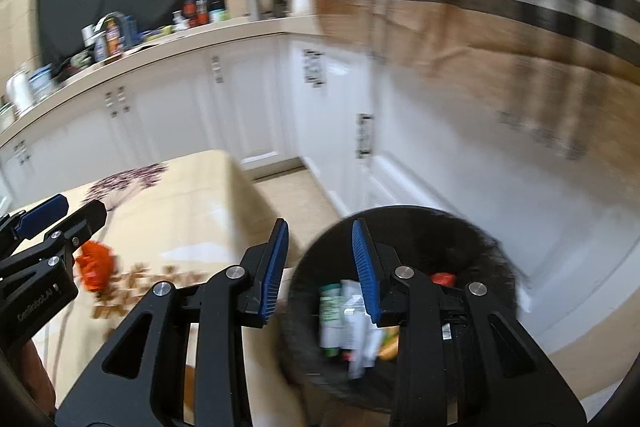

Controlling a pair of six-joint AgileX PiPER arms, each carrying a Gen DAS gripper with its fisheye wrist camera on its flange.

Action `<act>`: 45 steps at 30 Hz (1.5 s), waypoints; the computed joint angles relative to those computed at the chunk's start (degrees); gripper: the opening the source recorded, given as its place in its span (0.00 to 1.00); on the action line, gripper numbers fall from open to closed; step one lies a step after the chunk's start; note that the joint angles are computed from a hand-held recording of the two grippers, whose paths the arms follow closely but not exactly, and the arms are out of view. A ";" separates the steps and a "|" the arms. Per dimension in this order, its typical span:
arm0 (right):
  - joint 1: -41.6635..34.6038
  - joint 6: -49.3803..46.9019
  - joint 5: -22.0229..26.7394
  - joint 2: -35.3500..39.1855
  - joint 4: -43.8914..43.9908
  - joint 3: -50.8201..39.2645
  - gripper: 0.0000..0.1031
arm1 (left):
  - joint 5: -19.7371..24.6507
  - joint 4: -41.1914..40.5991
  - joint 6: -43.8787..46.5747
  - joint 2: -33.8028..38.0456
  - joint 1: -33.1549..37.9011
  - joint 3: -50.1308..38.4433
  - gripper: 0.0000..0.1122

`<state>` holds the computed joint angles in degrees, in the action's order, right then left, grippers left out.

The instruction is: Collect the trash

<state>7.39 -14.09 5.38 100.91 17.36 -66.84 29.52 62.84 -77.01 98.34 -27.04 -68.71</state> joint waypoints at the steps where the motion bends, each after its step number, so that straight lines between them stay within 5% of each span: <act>1: 1.51 -0.21 0.30 0.11 0.32 -0.19 0.32 | 0.04 0.25 -0.68 -1.44 1.19 1.88 0.53; 10: 12.82 6.58 3.12 2.47 -5.78 -4.12 0.33 | 0.76 3.51 -4.85 -12.70 12.03 16.48 0.55; 12: 15.15 9.30 3.66 3.38 -8.27 -5.41 0.46 | 0.33 3.00 -4.37 -14.41 14.76 18.53 0.56; 14: 17.30 14.50 4.02 3.95 -13.42 -6.22 0.46 | -0.51 2.67 -3.73 -15.82 17.48 20.28 0.56; 28: 24.46 24.84 14.52 13.06 -25.61 -18.38 0.52 | -6.69 -0.56 1.99 -18.82 29.52 25.66 0.58; 32: 24.58 25.61 17.18 14.62 -26.36 -20.36 0.50 | -8.23 -2.51 3.99 -18.45 30.21 25.38 0.59; 33: 24.36 24.79 17.72 14.89 -25.39 -20.81 0.39 | -8.36 -2.69 4.21 -18.32 29.94 25.24 0.60; 45: 21.76 23.73 16.54 14.60 -24.80 -21.15 0.39 | -8.78 -6.02 7.04 -12.77 24.45 19.98 0.60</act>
